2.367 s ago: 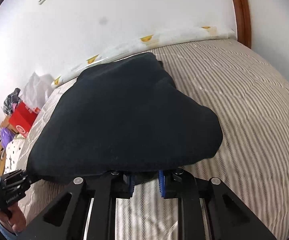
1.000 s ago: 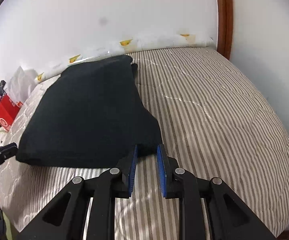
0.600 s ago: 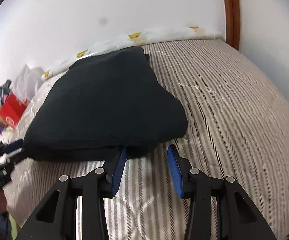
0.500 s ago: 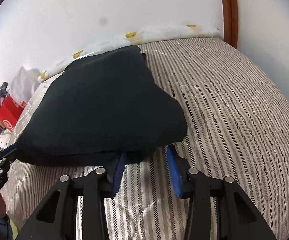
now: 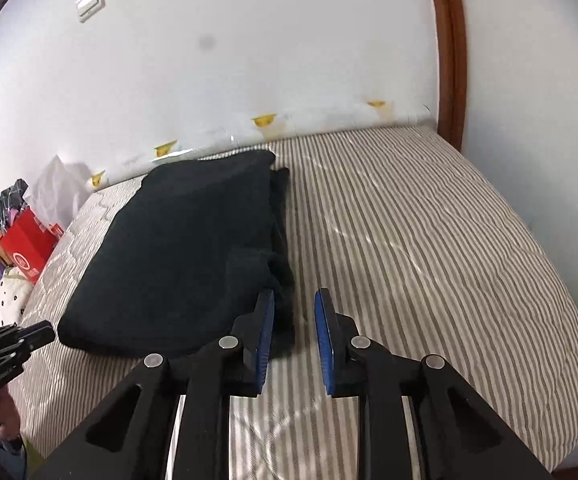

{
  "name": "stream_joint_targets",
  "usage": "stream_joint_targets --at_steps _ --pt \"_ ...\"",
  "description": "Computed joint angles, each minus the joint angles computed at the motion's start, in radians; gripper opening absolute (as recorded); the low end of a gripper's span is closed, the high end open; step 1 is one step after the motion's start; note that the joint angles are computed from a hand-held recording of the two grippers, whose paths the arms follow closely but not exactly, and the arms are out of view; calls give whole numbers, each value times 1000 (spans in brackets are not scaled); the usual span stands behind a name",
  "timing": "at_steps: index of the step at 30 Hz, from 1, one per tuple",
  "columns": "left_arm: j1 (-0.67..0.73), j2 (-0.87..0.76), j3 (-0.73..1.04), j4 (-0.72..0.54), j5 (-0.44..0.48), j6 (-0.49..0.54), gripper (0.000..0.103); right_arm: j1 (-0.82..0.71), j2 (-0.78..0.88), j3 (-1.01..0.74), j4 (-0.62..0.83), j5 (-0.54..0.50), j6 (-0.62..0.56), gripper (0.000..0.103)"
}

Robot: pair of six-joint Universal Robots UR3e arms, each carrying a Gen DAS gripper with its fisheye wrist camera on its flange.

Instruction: Fold small clothes

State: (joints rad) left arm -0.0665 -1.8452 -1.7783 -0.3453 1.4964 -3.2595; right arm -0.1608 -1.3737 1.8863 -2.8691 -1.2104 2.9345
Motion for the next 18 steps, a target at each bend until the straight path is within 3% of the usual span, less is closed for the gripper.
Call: stream_joint_targets --at_steps 2,6,10,13,17,18 --pt "-10 -16 42 -20 18 -4 19 26 20 -10 -23 -36 14 21" --pt "-25 -55 125 -59 44 -1 24 -26 -51 67 -91 30 38 21" --pt "-31 -103 185 -86 56 -9 24 -6 -55 37 -63 23 31 25" --pt "-41 -139 227 -123 80 -27 24 69 28 -37 -19 -39 1 25" --pt "-38 -155 228 -139 79 -54 28 168 156 -116 26 -246 -6 25" --pt "-37 -153 223 -138 80 -58 30 168 159 -103 14 -256 -5 25"
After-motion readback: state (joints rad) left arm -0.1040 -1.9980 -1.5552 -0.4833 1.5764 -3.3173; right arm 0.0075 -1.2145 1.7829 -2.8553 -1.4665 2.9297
